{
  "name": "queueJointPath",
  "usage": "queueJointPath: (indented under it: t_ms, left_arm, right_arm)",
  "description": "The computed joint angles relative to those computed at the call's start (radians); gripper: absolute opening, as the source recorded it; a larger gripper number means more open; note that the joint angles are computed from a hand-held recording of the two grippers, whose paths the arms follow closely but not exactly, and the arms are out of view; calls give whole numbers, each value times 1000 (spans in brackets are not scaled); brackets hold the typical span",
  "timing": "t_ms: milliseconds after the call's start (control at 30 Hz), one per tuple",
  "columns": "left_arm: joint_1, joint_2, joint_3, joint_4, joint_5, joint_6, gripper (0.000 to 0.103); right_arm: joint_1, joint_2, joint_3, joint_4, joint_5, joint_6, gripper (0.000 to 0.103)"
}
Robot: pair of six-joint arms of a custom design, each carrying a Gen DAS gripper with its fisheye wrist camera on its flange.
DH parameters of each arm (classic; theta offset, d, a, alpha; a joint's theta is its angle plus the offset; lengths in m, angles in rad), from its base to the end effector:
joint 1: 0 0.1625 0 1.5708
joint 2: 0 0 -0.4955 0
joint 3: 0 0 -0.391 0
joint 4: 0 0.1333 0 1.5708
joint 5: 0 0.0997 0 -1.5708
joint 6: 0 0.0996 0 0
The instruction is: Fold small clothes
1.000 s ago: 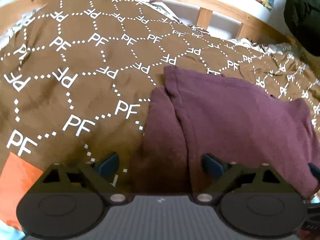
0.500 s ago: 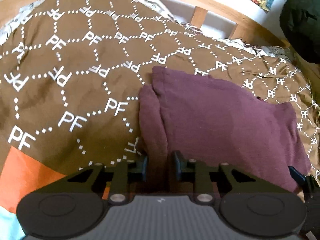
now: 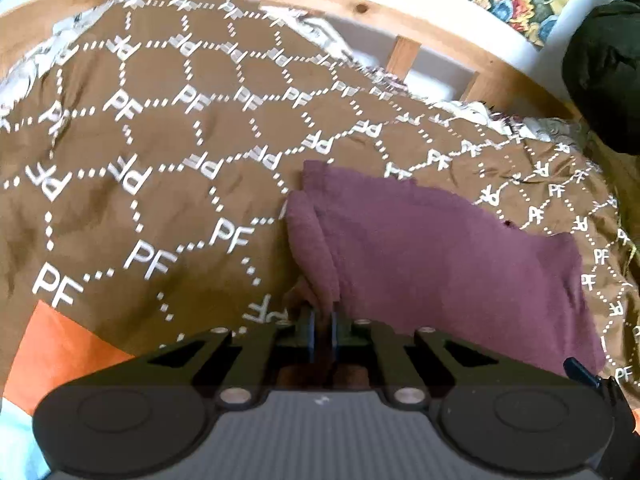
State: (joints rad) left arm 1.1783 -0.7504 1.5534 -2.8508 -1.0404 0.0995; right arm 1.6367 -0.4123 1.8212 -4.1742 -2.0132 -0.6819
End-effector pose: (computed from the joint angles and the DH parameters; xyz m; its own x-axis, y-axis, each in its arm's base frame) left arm -0.1217 -0.7743 0.1885 -0.8477 0.1963 -0.4928 0.4261 0.8053 -0.4122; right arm 0.1324 -0.6300 0.0348 -0.7052 0.0311 0.7083 -0.6037 0.4976 -0.6229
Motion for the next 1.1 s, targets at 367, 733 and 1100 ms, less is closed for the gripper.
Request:
queueJointPath:
  t_ms: [367, 733, 1100]
  left_arm:
    - [-112, 35, -44, 30, -201, 93, 5]
    - [-170, 151, -32, 53, -264, 68, 6]
    - [-137, 97, 85, -16, -390, 123, 81]
  right_arm:
    - [15, -70, 19, -120, -65, -88, 102]
    - [-15, -138, -33, -231, -219, -159, 102]
    - [-42, -155, -18, -159, -199, -72, 102]
